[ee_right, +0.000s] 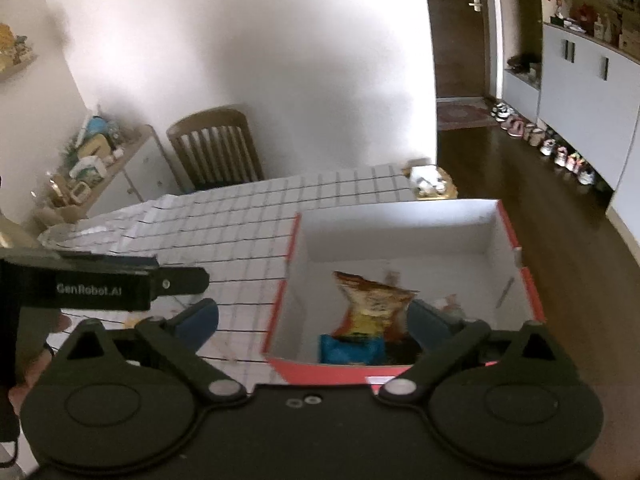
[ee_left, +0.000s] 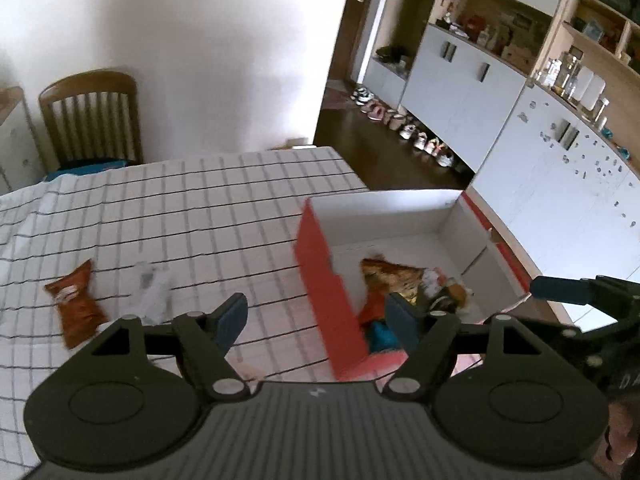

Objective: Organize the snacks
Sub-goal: 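Move both tools back over the remaining snacks on the table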

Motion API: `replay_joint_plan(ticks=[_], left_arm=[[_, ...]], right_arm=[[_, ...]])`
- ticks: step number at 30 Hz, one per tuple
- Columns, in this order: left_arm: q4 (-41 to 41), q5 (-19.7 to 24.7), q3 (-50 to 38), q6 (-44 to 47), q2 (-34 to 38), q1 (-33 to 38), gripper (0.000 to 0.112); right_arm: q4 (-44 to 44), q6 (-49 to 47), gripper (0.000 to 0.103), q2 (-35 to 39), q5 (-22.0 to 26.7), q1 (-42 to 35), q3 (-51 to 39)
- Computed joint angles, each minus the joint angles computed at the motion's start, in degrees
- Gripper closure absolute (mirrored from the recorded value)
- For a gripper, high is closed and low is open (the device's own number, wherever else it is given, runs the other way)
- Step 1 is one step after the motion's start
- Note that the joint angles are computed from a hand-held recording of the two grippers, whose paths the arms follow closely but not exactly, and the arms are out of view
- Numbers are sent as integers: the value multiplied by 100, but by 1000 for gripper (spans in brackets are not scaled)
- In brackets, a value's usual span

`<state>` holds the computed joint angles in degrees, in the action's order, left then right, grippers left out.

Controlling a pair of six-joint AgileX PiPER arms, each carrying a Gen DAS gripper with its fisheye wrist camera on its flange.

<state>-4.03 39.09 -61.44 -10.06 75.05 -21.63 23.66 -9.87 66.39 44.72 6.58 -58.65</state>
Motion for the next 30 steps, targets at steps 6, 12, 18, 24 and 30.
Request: replay_joint_plan(ticks=[6, 12, 18, 24, 30], left_arm=[[-906, 250, 444, 1280, -604, 1043, 29], [-1712, 501, 694, 2755, -921, 2255, 26], [-2686, 744, 771, 4338, -778, 3576, 9], [-3234, 1023, 482, 5111, -210, 4536, 9], [-3205, 712, 130, 5284, 612, 4854, 9]], right_arm=[[-602, 1120, 1, -37, -374, 1064, 35], [-1626, 2501, 1, 171, -654, 2173, -86], [-2582, 3741, 1, 609, -781, 3169, -286], [-3283, 4635, 1, 1194, -839, 3840, -563], [-3840, 5164, 4, 1854, -753, 4134, -853]])
